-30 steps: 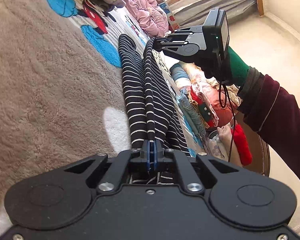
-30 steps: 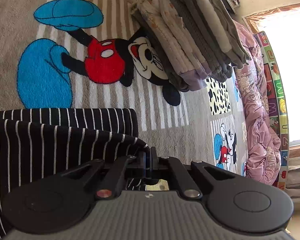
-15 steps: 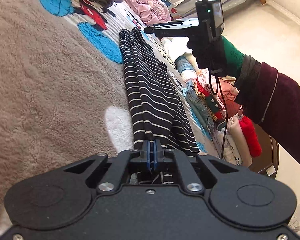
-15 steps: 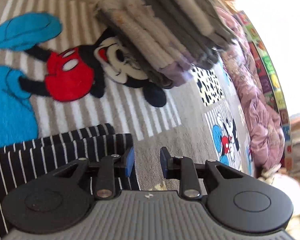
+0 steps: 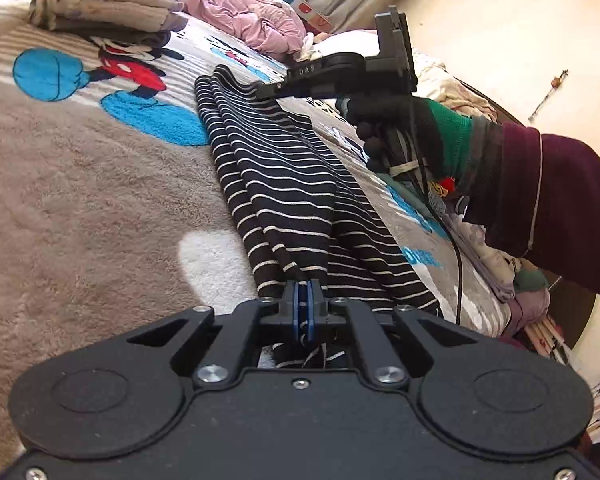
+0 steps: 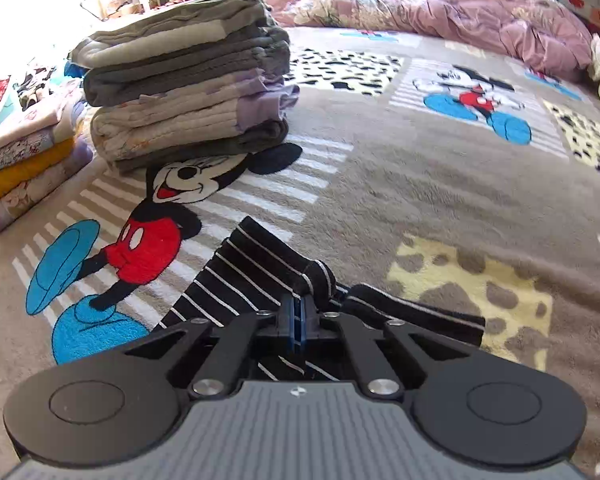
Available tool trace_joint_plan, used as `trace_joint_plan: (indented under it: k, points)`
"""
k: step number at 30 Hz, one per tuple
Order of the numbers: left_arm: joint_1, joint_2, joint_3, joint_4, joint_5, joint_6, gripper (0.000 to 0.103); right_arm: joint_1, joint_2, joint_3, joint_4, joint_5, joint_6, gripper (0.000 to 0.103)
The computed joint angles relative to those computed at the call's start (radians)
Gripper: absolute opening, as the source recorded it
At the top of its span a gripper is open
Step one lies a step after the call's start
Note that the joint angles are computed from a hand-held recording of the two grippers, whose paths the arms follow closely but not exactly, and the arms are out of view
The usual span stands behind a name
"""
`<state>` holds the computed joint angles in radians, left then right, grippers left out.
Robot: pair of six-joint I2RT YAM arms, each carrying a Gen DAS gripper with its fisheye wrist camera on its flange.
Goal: Fold clothes
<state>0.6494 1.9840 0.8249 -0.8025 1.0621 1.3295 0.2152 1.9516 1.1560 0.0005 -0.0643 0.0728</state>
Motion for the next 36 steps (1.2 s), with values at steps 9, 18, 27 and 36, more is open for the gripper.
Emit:
trace_joint_plan:
  k: [9, 18, 27, 36]
  points:
    - [-0.02, 0.013, 0.029, -0.017, -0.012, -0.006, 0.003, 0.045, 0.021, 0.012, 0.02, 0.15, -0.033, 0.018]
    - [0.046, 0.034, 0.099, -0.145, 0.004, 0.055, 0.003, 0.144, -0.336, -0.438, 0.302, 0.041, 0.061, 0.035]
    - [0.103, 0.039, 0.121, -0.264, 0.106, 0.136, 0.003, 0.404, -0.487, -0.718, 0.455, 0.267, 0.106, 0.035]
    - [-0.002, -0.126, -0.081, 0.094, -0.012, -0.02, 0.008, 0.429, -0.601, -0.748, 0.277, 0.246, 0.161, 0.036]
